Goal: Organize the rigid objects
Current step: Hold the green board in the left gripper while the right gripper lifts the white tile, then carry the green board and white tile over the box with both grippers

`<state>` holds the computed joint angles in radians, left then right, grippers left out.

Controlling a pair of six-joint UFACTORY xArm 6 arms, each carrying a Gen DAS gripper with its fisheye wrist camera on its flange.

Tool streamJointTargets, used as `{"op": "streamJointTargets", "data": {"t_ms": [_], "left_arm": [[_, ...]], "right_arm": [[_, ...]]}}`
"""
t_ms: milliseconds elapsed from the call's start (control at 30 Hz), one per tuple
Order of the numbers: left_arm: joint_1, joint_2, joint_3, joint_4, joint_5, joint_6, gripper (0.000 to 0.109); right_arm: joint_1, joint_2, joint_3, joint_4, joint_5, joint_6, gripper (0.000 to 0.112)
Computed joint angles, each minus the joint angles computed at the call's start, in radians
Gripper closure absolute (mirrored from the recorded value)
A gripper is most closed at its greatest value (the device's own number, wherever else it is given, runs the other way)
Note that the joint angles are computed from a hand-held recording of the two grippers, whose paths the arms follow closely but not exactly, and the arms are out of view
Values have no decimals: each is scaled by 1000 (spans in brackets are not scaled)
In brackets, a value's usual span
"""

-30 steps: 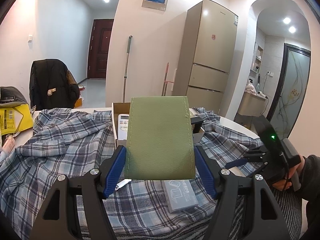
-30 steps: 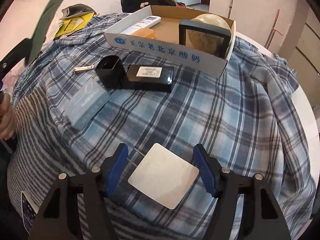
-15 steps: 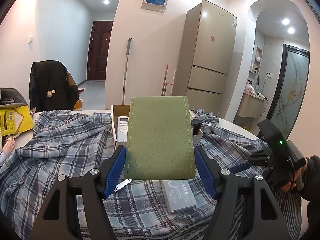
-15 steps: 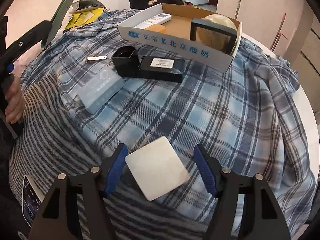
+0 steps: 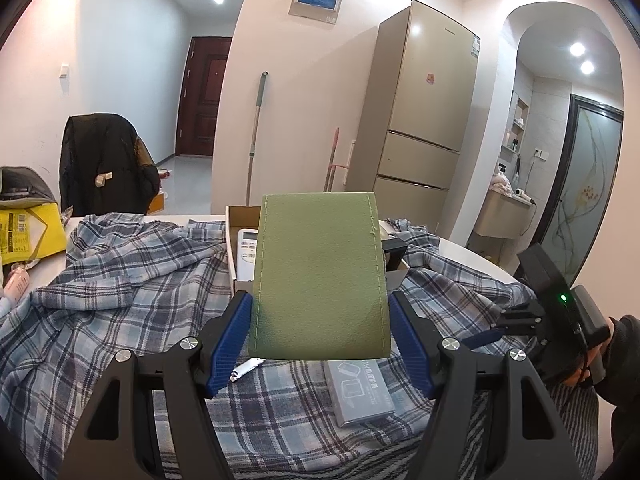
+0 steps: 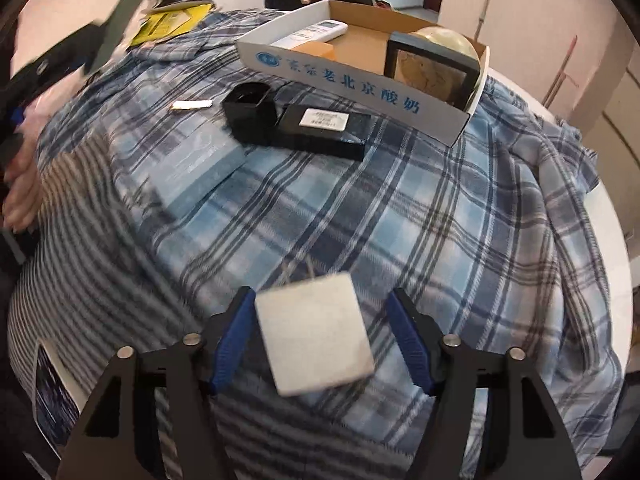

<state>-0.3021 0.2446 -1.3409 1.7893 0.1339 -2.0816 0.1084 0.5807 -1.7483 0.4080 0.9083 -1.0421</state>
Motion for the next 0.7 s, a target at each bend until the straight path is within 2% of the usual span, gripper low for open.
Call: {"op": "streamJointTargets", "data": {"t_ms": [67, 100, 167, 300, 433, 567, 633, 700], "left_arm": [[-3, 0, 0, -1, 2, 7, 38], [-5, 0, 1, -1, 6, 13, 38], [-11, -2, 3, -7, 17, 26, 38], [-11, 1, 8, -60, 33, 77, 38], [-17, -17, 22, -118, 69, 131, 38], [-50, -31, 19, -277, 156, 328, 38], [-59, -29, 3, -383, 185, 440, 38], [-59, -31, -19, -433, 190, 477, 38]], "right_arm": [[-6, -13, 20, 9, -1, -25, 65], [-8, -12, 20, 15, 2, -28, 66], [-9, -4, 10, 22, -2, -23, 67], [8, -30, 69, -7, -139, 55, 68], [4, -49, 53, 52, -151, 95, 68], [9, -49, -1, 114, -186, 124, 68], [14, -28, -64, 131, -169, 175, 68], [19, -2, -136, 151, -139, 214, 68]]}}
